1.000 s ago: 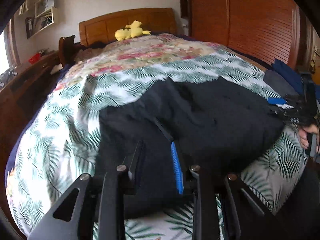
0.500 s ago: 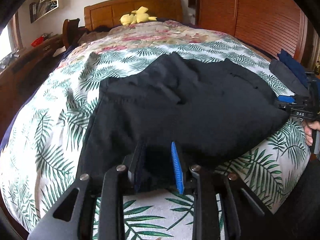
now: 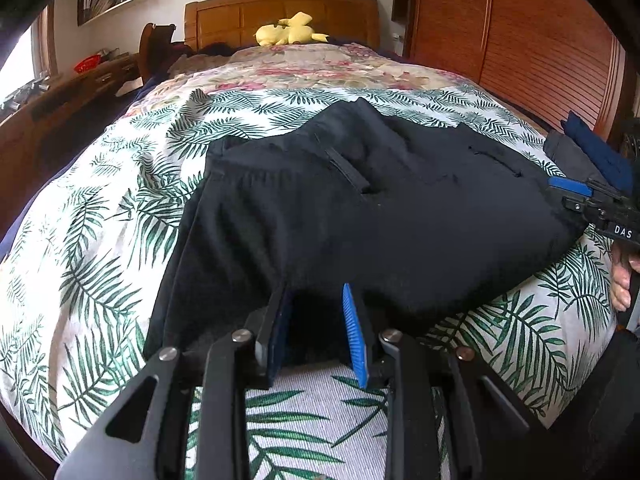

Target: Fold large clothes

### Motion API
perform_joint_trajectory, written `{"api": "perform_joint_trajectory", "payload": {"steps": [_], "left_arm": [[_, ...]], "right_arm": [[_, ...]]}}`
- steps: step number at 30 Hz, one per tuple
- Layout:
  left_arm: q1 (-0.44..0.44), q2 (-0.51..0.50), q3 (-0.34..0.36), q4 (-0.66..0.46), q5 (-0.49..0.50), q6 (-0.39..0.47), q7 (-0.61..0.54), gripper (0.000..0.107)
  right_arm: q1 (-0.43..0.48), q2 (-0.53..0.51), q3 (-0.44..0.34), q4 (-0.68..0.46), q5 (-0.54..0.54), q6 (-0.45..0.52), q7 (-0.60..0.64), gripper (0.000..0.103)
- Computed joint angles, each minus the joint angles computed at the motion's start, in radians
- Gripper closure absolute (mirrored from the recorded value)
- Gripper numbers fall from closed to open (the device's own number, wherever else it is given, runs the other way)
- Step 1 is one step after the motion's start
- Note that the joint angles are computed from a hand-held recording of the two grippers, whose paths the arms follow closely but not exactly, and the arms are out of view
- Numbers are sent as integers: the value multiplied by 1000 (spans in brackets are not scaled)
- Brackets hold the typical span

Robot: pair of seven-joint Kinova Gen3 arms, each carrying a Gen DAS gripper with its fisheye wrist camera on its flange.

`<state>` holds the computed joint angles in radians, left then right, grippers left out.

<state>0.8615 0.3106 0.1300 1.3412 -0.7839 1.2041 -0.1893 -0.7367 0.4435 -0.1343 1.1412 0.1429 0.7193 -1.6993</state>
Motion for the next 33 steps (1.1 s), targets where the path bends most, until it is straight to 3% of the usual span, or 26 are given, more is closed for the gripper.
{"api": "perform_joint_trajectory", "payload": {"steps": [9,13,18,24,33], "left_arm": [[52,-23,11,12,-59,60,68,82],[68,-42,27,30,-92,100,115,81],[74,-52,39,43,-140,168,155,81],[41,-64,50,66,-137,193,175,79],[-27,-76,60,128,-84,127,211,74]], "right_arm": [[0,76,-75,-119,-119,36,123,47],[-12,107,-61,-163,-142,63,151,47],[-56,182,-19,-255,-113,191,158,47],[-64,166,-9,-209,-101,156,154,47],[-76,148,-7,-171,-74,126,136,47]]}}
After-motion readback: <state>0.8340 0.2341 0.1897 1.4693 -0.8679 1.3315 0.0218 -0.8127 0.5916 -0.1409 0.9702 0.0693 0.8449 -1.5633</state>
